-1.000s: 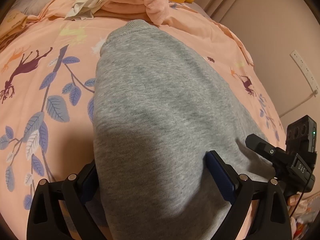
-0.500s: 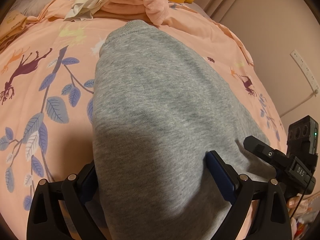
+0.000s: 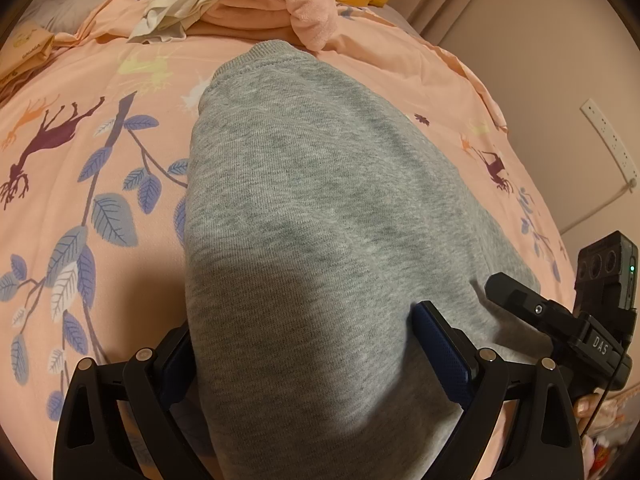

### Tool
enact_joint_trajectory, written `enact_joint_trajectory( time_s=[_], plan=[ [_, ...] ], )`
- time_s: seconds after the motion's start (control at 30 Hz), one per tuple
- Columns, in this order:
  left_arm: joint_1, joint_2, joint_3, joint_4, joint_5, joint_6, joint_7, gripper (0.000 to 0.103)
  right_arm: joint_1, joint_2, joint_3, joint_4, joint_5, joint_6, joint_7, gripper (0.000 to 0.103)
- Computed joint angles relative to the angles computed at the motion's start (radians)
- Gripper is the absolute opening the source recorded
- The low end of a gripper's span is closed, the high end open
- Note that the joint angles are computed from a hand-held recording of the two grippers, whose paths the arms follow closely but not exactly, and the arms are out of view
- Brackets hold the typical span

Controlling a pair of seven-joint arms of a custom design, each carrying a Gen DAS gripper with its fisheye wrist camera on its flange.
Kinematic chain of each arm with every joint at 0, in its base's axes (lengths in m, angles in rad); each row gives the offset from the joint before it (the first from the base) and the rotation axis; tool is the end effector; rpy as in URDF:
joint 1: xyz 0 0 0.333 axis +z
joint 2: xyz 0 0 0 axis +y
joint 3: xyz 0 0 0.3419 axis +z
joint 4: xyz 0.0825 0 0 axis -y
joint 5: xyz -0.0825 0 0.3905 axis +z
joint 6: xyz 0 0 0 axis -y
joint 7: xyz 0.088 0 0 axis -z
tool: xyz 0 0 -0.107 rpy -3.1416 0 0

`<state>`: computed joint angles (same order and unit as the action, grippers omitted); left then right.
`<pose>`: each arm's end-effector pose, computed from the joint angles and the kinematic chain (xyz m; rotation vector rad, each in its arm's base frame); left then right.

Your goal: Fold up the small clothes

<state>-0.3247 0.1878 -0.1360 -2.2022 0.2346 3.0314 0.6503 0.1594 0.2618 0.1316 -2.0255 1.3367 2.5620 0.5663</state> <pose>0.5352 -0.2820 0.3915 -2.2538 1.7579 -0.9349 0.6019 0.1611 0.3607 -1.7445 1.4289 0.2068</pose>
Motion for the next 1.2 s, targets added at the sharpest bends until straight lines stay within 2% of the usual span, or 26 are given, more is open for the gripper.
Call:
enact_joint_trajectory(
  time_s=[1.2],
  plan=[
    [-0.015,0.006,0.018,0.005,0.038,0.001,-0.034,0.095,0.002,0.003,0.004,-0.002,0.005,0.012,-0.011,0.079]
  ],
)
